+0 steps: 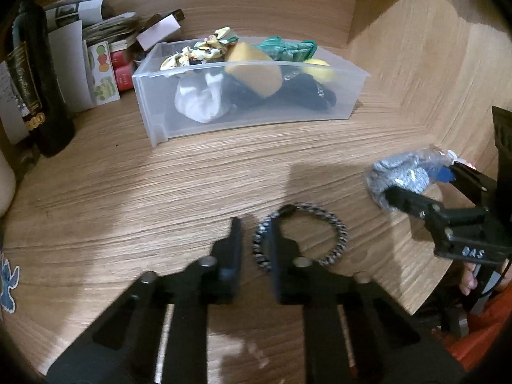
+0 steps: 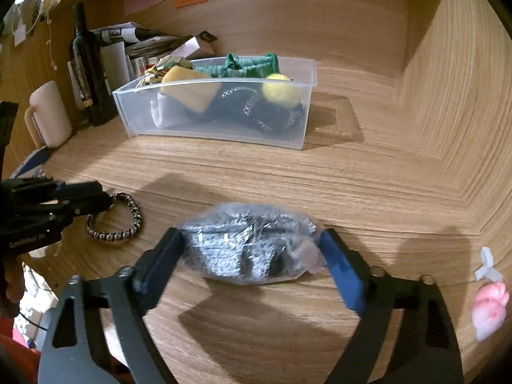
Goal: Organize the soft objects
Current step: 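Grasp the black beaded bracelet with left tool while right tool grasps silver bag, then drop bracelet and silver bag into the clear box and release both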
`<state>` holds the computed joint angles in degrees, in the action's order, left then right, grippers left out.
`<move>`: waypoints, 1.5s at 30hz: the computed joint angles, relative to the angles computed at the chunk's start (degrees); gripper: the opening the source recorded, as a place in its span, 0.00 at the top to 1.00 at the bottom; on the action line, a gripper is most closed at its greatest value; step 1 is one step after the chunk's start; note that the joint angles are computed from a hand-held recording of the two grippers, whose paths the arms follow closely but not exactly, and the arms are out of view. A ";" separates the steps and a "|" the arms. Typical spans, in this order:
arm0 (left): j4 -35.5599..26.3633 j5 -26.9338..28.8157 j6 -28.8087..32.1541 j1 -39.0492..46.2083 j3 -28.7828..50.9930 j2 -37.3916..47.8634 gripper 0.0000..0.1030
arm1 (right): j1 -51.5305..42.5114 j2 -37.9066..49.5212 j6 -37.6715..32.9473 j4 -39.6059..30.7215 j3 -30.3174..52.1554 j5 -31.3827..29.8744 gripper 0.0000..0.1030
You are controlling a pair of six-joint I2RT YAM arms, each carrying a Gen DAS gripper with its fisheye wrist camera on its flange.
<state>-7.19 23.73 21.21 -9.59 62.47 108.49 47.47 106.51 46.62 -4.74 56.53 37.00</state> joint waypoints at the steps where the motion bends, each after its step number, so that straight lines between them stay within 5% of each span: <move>1: 0.10 0.03 0.09 0.05 0.04 0.06 0.93 | -0.03 -0.12 -0.25 0.21 -0.10 0.12 0.30; 8: -0.96 1.06 -0.56 0.55 1.70 0.60 0.95 | -1.01 -2.14 -2.02 4.14 -1.95 -0.69 0.61; 13: -0.84 2.60 -2.45 0.95 3.18 -0.41 0.95 | -1.84 -3.36 -5.27 7.90 -2.27 -1.01 0.72; 33: 3.81 1.14 -10.36 1.06 17.32 1.78 0.95 | -7.72 -6.71 -20.98 14.83 3.68 0.79 0.73; 45: -2.64 -2.37 -13.33 -0.51 34.96 14.84 0.95 | -13.16 2.08 -23.38 13.98 13.49 -6.58 0.72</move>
<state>-9.83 21.36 7.87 -10.10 97.44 123.33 34.31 108.59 23.24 9.24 70.02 30.42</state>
